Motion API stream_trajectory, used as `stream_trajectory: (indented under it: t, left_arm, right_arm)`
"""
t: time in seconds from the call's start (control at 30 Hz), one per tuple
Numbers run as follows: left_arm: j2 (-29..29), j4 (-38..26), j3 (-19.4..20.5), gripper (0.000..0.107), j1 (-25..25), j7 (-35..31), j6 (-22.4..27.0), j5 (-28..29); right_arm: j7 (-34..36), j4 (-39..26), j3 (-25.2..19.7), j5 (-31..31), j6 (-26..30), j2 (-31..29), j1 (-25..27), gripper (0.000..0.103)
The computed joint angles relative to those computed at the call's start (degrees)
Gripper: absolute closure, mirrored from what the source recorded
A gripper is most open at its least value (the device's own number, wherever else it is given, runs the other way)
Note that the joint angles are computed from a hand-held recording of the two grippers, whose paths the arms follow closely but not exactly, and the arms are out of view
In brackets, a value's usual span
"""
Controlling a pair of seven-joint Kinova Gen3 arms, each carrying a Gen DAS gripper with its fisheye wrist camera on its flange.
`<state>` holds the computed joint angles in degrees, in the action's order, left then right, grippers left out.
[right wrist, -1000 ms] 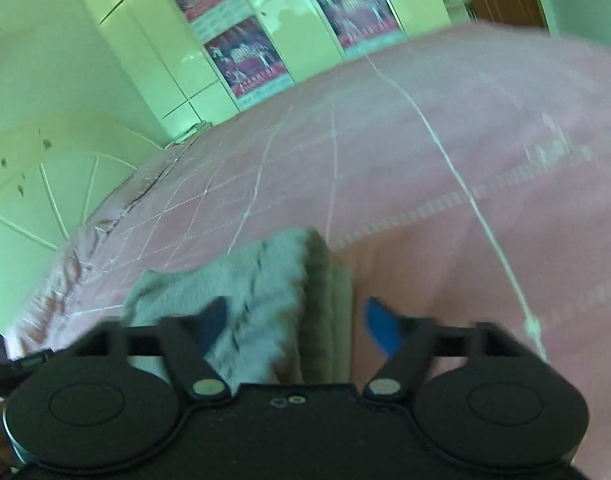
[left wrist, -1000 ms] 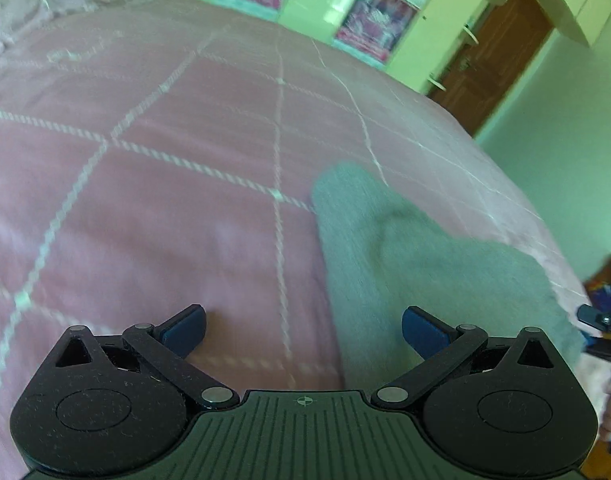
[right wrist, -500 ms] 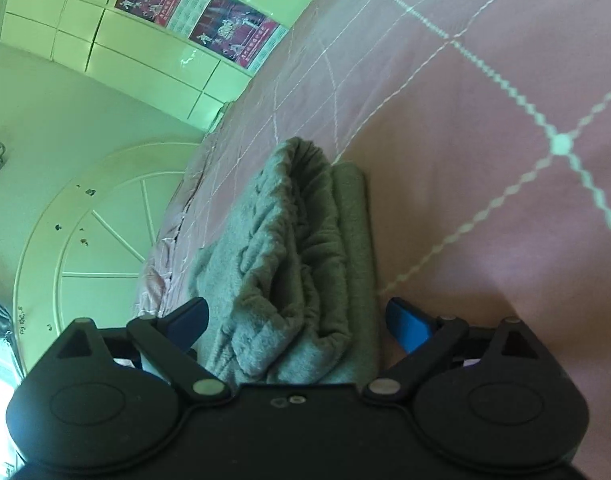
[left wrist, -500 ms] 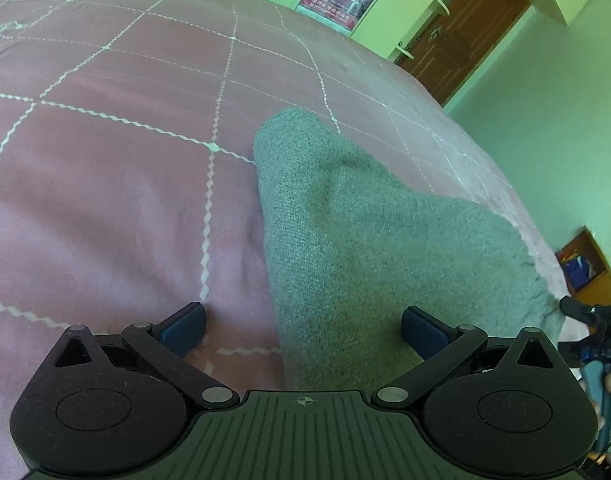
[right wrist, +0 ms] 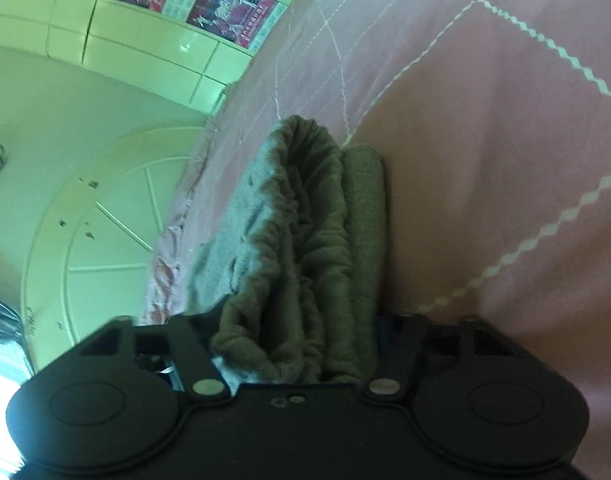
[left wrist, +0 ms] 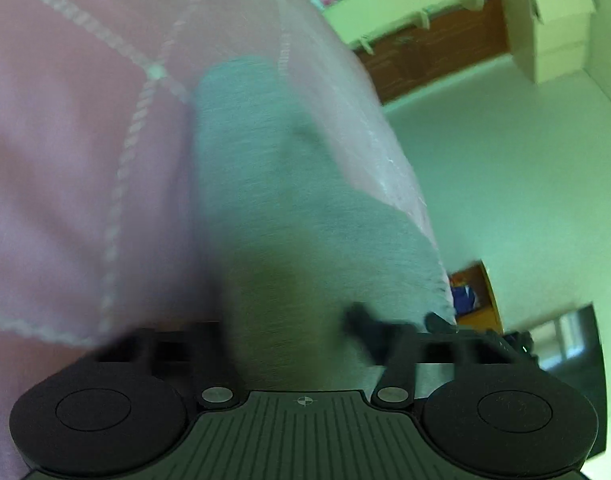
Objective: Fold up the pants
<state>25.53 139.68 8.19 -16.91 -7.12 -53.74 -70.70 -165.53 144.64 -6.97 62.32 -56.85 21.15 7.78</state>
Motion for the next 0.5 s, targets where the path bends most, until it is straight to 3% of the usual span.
stream_trajectory:
  t: [0.17, 0.27, 0.37, 0.5]
  left_arm:
    - [6.0, 5.52, 0.86, 0.082, -3.44, -11.65, -11.65, 5.95]
    - [7.74, 6.57, 1.7, 0.082, -4.72, -16.5, -17.71, 7.99]
    - [4.17, 4.5, 1.24, 0.082, -4.86, -14.53, -18.58, 8.79]
    - [0.12, -2.78, -1.03, 0.082, -5.41, -7.99, -16.54, 6.01]
  right_arm:
    - [2.68, 0.17, -2.25, 1.61, -2.09, -1.55, 3.18, 0.066]
    - [-0.79, -3.68, -3.46, 5.22, -2.39, -3.61, 3.79, 0.067]
    - [-6.41, -10.46, -2.66, 8.63, -2.6, -4.09, 1.98, 0.067]
    - [-11.27, -21.08, 5.91, 8.64, -4.04, -0.82, -8.24, 0.067]
